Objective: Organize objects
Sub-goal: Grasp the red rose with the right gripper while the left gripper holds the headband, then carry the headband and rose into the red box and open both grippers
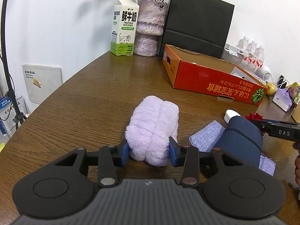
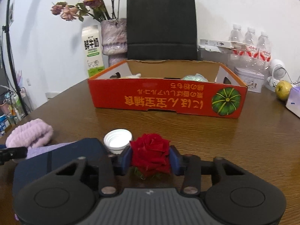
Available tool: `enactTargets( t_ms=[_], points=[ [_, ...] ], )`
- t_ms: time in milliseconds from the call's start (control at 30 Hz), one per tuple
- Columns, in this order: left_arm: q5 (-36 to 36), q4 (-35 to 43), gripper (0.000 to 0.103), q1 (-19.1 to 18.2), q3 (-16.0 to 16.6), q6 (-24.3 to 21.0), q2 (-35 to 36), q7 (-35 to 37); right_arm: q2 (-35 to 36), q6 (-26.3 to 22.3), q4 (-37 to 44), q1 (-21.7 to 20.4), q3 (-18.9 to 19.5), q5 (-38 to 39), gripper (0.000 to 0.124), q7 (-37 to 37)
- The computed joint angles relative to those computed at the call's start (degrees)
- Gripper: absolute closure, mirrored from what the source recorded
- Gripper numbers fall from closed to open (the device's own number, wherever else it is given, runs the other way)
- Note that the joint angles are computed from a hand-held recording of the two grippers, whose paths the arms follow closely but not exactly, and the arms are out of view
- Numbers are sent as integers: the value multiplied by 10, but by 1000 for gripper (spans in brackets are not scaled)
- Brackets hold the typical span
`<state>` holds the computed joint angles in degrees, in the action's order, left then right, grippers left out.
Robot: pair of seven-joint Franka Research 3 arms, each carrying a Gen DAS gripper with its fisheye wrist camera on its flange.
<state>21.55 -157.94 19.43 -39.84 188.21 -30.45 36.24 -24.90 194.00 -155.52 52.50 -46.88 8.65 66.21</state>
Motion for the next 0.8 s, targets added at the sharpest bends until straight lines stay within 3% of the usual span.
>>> enactTargets(
  t_ms=[67, 200, 367, 633, 700, 800],
  points=[
    [0, 0, 62, 0, 0, 0, 0, 0, -8, 4, -10, -10, 8, -2, 89, -3],
    [1, 0, 62, 0, 0, 1, 0, -1, -15, 28, -42, -78, 72, -6, 91, 4],
    [0, -1, 62, 1, 0, 2, 0, 0, -44, 61, -87, -145, 123, -34, 92, 19],
    [-11, -7, 64, 5, -5, 11, -5, -6, -79, 86, -128, -223, 154, -75, 92, 54],
    [-24, -11, 65, 28, -35, 13, -27, -24, -87, 91, -137, -236, 158, -84, 92, 60],
    [-34, -17, 66, 35, -52, 27, -51, -39, -96, 95, -143, -241, 152, -98, 92, 66]
  ],
)
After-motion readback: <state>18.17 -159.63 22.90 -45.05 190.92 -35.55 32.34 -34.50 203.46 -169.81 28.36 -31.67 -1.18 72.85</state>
